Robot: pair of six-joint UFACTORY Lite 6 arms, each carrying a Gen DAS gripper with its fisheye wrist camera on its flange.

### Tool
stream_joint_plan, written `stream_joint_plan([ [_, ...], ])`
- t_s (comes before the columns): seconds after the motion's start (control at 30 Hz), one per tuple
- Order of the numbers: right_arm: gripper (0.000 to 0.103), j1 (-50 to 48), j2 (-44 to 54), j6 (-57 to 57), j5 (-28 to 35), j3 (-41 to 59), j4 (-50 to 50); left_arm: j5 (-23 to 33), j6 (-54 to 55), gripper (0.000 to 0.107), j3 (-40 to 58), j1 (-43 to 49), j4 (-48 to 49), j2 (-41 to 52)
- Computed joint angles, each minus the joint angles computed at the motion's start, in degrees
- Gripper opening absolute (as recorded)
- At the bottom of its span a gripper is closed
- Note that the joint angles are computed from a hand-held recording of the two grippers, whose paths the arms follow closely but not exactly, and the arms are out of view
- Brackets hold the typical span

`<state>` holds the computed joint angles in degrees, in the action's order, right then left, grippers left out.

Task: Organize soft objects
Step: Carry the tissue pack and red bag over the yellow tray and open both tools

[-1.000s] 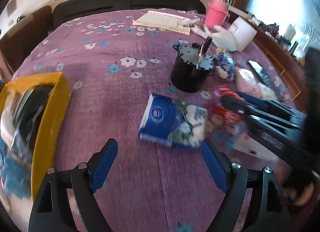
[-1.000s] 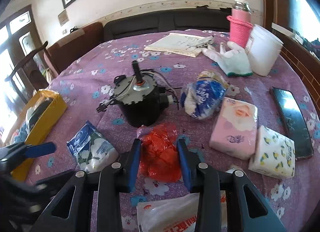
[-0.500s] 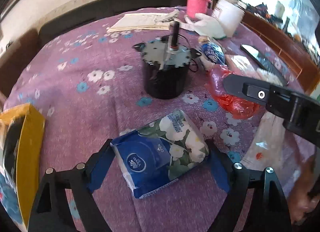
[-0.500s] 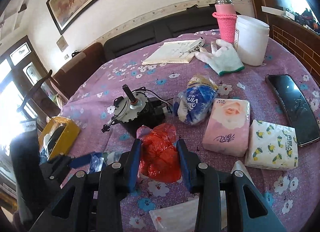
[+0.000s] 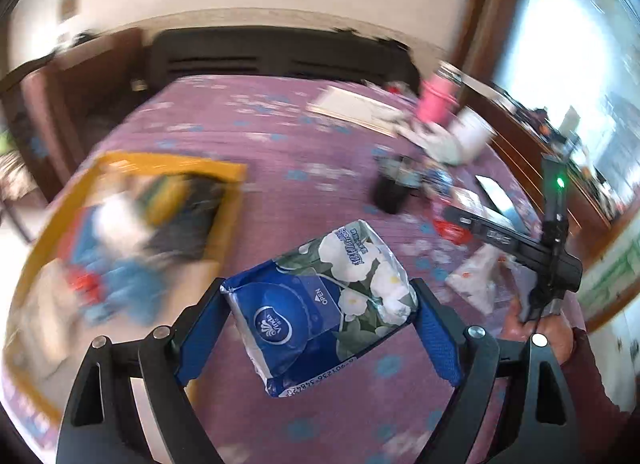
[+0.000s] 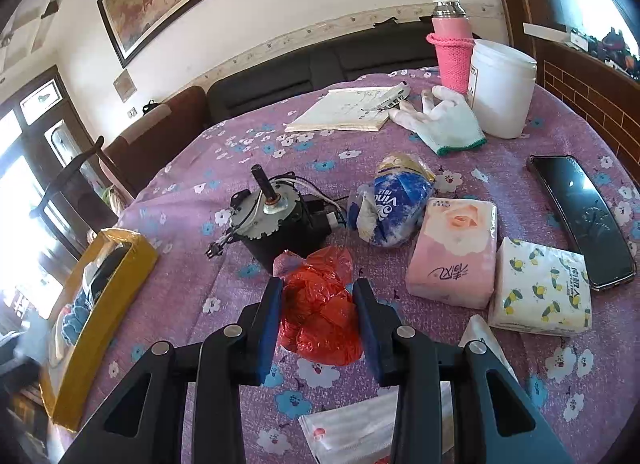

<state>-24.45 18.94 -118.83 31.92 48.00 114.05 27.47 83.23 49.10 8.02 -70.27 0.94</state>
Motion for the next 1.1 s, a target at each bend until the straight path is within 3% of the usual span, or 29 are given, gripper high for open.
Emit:
stream_joint_plan([
  [0.13, 0.039, 0.0, -3.6, 5.1, 0.0, -2.1, -4.0, 4.7, 1.7, 0.088, -0.1, 14.7, 2.7, -0.2],
  [0.23, 0.039, 1.0, -10.2, 11.7, 1.3, -5.7, -9.9, 5.3, 1.4, 0.088, 3.6, 21.6, 4.8, 5.7],
  [0.37, 0.039, 9.7, -21.3, 18.4, -3.4, -10.0, -14.2, 4.4, 2.7, 0.088, 6.8, 23.6, 5.1, 12.0],
  [0.53, 0.039, 24.6, -27.0, 26.2, -12.2, -9.7, -16.9, 2.6, 2.7, 0.089, 10.0, 21.5, 5.9, 16.9],
  [0.67, 0.039, 35.9, -25.0, 30.5, -18.5, -6.3, -17.4, 6.9, 3.4, 0.093, 11.9, 24.4, 5.8, 19.3],
  [0.9, 0.04, 51.3, -12.7, 37.7, -25.5, 4.6, -20.3, 16.6, 2.6, 0.094, 15.9, 32.5, 6.4, 22.6],
  [1.1, 0.04, 57.2, -2.2, 53.5, -22.7, 14.7, -33.5, 25.4, 3.3, 0.094, 19.1, 44.0, 3.9, 23.4],
])
